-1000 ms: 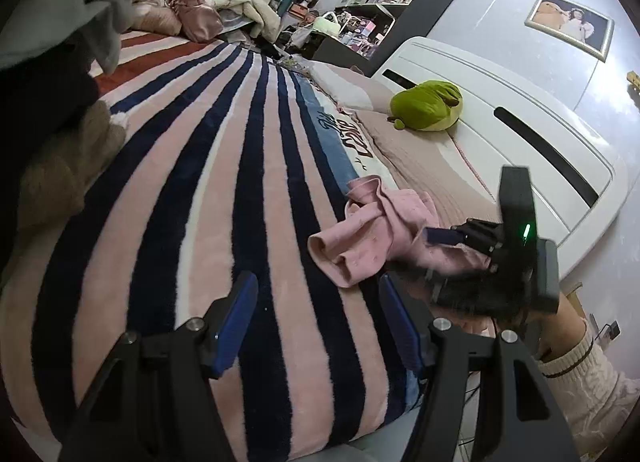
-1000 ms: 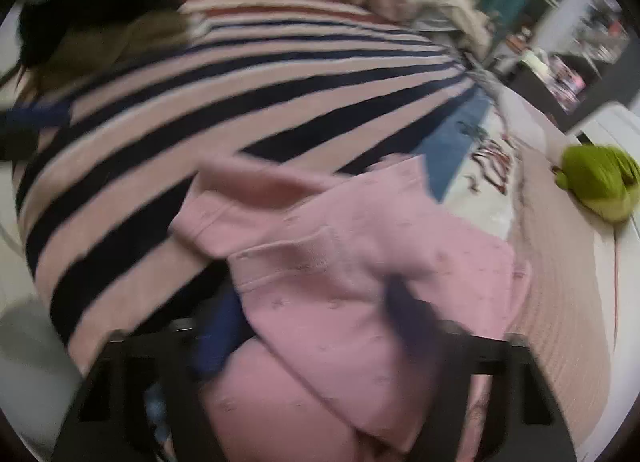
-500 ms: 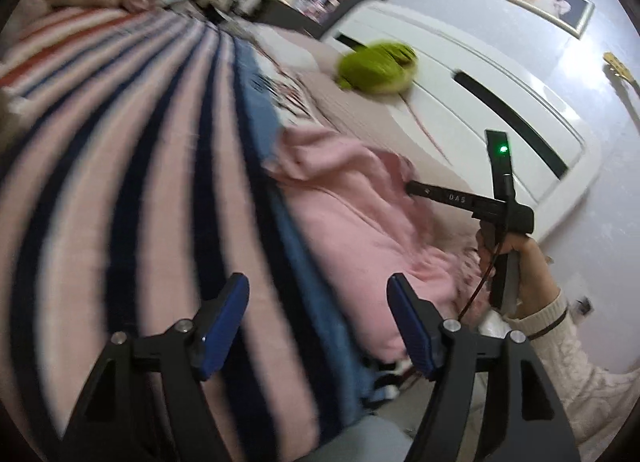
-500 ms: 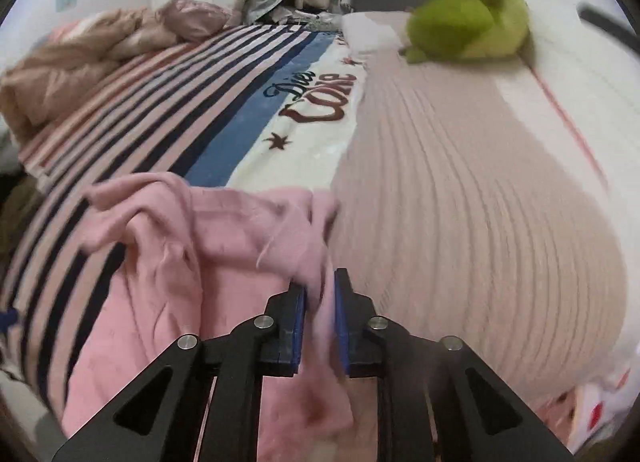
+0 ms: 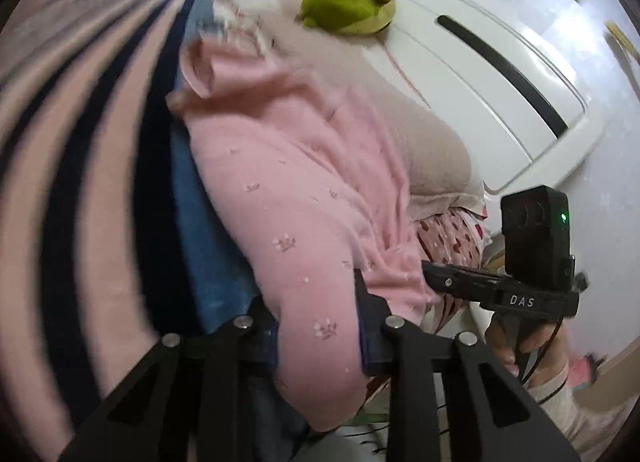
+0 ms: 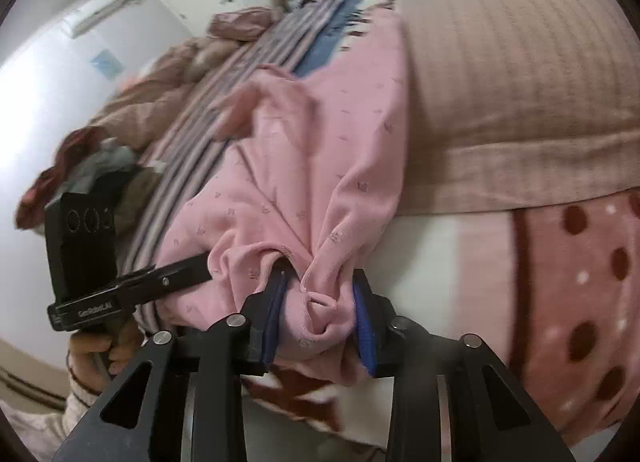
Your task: Fold small clothes
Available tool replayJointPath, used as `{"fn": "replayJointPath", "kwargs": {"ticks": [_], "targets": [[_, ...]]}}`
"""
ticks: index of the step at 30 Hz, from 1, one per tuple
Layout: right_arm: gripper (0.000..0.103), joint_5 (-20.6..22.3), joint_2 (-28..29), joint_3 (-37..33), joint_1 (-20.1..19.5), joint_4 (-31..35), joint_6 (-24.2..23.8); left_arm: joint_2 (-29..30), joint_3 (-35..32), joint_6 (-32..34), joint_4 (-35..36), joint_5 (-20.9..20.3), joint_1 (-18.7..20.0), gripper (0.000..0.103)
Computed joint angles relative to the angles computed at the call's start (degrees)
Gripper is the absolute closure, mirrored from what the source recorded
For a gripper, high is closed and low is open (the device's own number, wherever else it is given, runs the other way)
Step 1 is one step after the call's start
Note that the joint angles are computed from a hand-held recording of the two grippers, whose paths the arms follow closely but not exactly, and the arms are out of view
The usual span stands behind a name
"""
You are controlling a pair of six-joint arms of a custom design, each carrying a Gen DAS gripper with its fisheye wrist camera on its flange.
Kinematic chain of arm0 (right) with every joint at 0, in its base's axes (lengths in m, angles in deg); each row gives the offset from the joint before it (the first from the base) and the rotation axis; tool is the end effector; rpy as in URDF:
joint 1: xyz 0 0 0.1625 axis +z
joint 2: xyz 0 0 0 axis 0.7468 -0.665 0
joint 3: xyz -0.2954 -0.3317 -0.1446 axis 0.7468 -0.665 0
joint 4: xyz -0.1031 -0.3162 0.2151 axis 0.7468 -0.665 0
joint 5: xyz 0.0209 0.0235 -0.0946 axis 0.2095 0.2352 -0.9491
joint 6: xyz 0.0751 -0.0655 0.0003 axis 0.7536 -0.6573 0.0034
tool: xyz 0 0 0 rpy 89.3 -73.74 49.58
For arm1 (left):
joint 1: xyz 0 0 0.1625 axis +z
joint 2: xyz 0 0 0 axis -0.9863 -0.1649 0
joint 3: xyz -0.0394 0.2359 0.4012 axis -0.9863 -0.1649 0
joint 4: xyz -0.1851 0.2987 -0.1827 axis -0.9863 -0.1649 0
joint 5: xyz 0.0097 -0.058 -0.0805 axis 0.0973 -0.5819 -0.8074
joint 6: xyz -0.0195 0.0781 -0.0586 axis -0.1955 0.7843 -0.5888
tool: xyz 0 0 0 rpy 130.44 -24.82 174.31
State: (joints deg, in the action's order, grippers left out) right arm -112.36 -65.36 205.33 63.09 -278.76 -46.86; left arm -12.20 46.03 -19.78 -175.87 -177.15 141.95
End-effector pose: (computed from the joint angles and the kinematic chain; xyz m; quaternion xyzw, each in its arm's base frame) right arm 0.2171 -0.2953 0.1166 0.0542 -0.9455 0.2982 0.1193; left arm -0.0947 -0.4499 0.2039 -0.3185 -0.9378 0.1349 0.0304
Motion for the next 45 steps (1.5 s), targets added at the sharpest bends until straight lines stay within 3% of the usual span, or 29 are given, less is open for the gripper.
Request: {"fn": "replayJointPath", "kwargs": {"ticks": [4, 7, 8, 9, 10, 12, 14, 16, 17, 18, 19, 21, 25, 28, 31, 34, 35, 37, 39, 41, 43, 45], "targets": [[0.079, 5.0, 0.3, -3.1, 3.0, 7.9, -2.2, -9.1, 1.4, 3.8, 8.1, 5.0, -0.5, 0.075], [0.075, -1.5, -0.1, -6.5, 7.8, 12.3, -2.4, -13.3, 1.9, 4.8, 15.1, 11.2, -0.9, 0.054], [0.065, -4.9, -0.3, -7.7, 9.6, 12.2, -2.9, -14.3, 2.8, 4.9, 15.0, 12.7, -1.0, 0.048], [0.052, -6.4, 0.0, -8.7, 10.5, 10.0, -4.2, -15.0, 3.0, 4.9, 15.1, 12.3, -0.6, 0.047], [0.047, -5.9, -0.1, -9.6, 10.2, 8.5, -5.5, -15.6, 3.0, 4.8, 15.4, 11.3, 0.1, 0.046], [0.04, -4.2, 0.2, -12.4, 9.1, 8.5, -6.7, -16.9, 3.3, 4.1, 14.5, 8.7, 1.4, 0.043], [0.035, -3.4, 1.2, -16.8, 6.8, 13.7, -7.9, -17.2, 4.0, 3.7, 12.6, 8.9, 1.3, 0.041], [0.036, -4.9, 3.5, -21.2, 5.4, 17.8, -8.7, -17.5, 4.0, 3.5, 11.8, 9.3, 1.4, 0.04], [0.048, -4.2, 4.4, -22.6, 4.4, 18.6, -10.4, -17.9, 4.1, 3.2, 11.6, 9.0, 1.7, 0.04], [0.073, -2.9, 5.0, -23.3, 3.9, 18.8, -11.3, -18.1, 3.9, 2.8, 11.8, 8.6, 1.7, 0.04], [0.085, -2.6, 5.8, -24.3, 3.8, 19.4, -11.6, -18.1, 3.8, 2.5, 11.6, 8.1, 1.9, 0.04], [0.094, -3.6, 6.7, -24.5, 4.5, 17.4, -12.1, -18.6, 3.8, 2.5, 11.7, 7.6, 2.2, 0.04], [0.095, -5.9, 5.8, -19.9, 6.6, 7.3, -11.8, -17.7, 3.2, 3.5, 12.1, 5.1, 2.8, 0.037], [0.096, -5.6, 3.2, -15.9, 5.9, 2.3, -9.9, -14.7, 2.2, 4.4, 11.9, 3.2, 2.7, 0.033], [0.096, -9.3, 1.9, -12.6, 4.8, -1.4, -7.3, -12.0, 1.8, 4.5, 11.3, 2.1, 2.4, 0.028], [0.094, -7.9, 1.4, -11.8, 0.7, 3.5, -4.1, -9.3, 1.0, 3.4, 11.3, 0.4, 3.0, 0.028], [0.088, -8.4, 1.4, -12.0, 0.2, 5.9, -3.5, -9.2, 1.1, 3.2, 11.4, 0.3, 2.8, 0.028], [0.084, -9.3, 1.3, -11.6, 0.8, 6.0, -2.9, -9.5, 1.2, 3.3, 11.6, -0.3, 2.5, 0.028], [0.071, -8.1, 0.9, -9.6, 2.3, 1.7, -3.1, -10.1, 0.8, 3.9, 12.3, -2.1, 3.2, 0.028], [0.065, -5.7, 1.1, -7.3, 3.9, -3.4, -3.4, -10.4, 0.4, 3.9, 12.8, -2.9, 4.0, 0.028], [0.065, -5.7, 1.9, -6.7, 4.9, -2.8, -3.5, -10.2, 0.9, 3.3, 12.5, -1.6, 3.8, 0.028], [0.065, -8.8, 3.4, -7.8, 5.0, 2.7, -2.5, -9.6, 1.0, 2.8, 13.0, 0.9, 3.6, 0.028]]}}
